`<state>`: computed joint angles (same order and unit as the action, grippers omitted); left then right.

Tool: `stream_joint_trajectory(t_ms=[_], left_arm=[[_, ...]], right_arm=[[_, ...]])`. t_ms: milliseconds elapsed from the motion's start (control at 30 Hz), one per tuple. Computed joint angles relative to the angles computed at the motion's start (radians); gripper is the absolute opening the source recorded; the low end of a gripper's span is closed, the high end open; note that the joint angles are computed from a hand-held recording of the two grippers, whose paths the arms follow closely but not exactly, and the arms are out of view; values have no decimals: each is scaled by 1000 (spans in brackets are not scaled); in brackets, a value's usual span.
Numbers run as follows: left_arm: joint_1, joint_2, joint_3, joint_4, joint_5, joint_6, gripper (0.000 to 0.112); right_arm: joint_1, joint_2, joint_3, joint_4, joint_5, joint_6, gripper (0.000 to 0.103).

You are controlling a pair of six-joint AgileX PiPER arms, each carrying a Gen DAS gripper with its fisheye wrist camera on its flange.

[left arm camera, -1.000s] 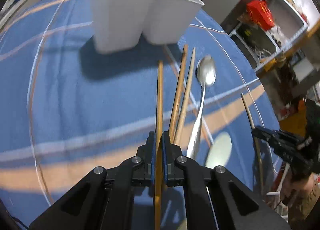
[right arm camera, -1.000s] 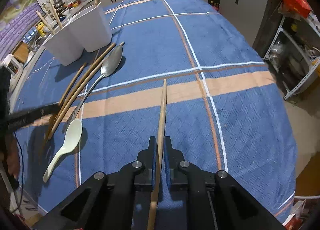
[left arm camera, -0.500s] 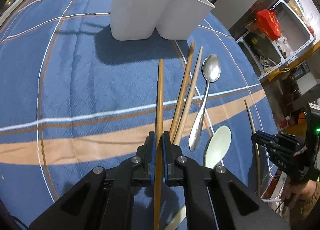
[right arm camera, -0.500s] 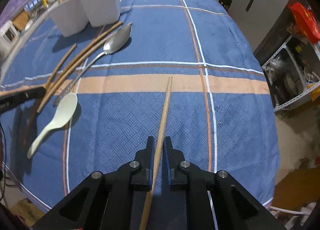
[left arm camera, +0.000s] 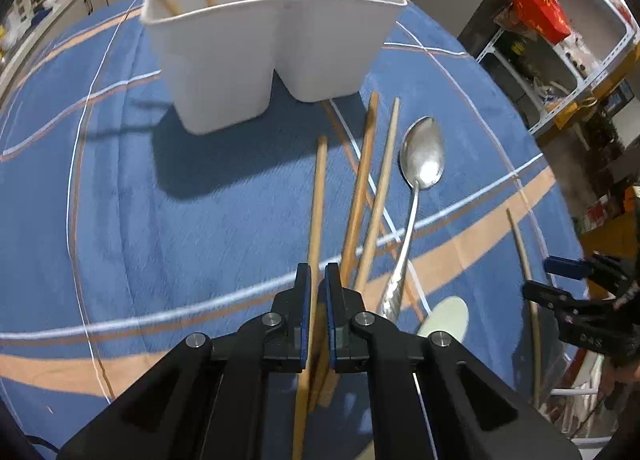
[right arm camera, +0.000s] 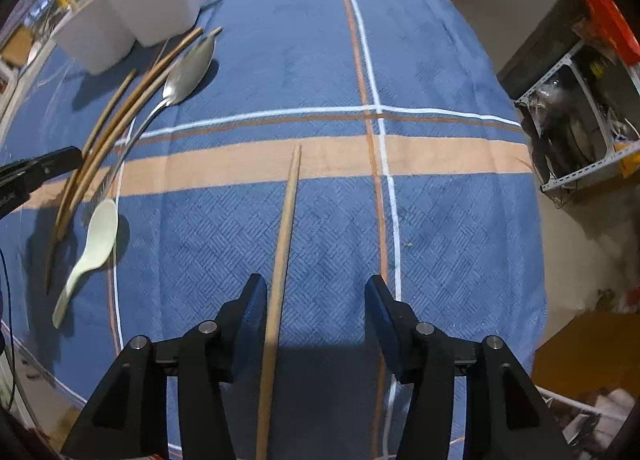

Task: Organize utensils
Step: 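Lift the left gripper's chopstick upright while the right gripper lifts its chopstick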

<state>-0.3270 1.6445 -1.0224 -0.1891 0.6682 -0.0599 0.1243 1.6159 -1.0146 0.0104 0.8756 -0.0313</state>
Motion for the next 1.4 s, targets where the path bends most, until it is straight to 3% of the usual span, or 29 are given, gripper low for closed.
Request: stream_joint_trajectory(t_ms=[67, 233, 367, 467, 500, 567, 767, 1067, 1233, 1400], left_arm=[[-12, 31, -31, 35, 7, -13, 6], [-37, 73, -89, 86, 25, -23, 6], [-52, 101, -124, 103, 33, -19, 11], [-54, 112, -130, 67, 11, -3, 15], [-54, 107, -117, 61, -12, -6, 12], [-45, 96, -93, 20, -42, 2, 5], [-18, -70, 60, -34, -136, 13, 5], [-45, -369, 214, 99, -178, -175, 5], [-85, -515, 271, 232, -154, -345, 5], [-203, -644, 294, 485, -75, -626, 5]], right_arm=[[-3, -9, 11, 4, -9, -7, 53], [17, -9, 8, 6, 2, -24, 37], [48, 17, -25, 10, 11, -6, 36], [51, 2, -17, 60, -22, -81, 20], [53, -7, 0, 84, -50, -111, 9], [46, -30, 37, 137, -101, -159, 8], [-27, -100, 133, 317, -179, -257, 7], [-88, -329, 242, 500, -194, -356, 6], [-114, -421, 261, 580, -175, -408, 6], [-136, -472, 274, 653, -168, -468, 6]])
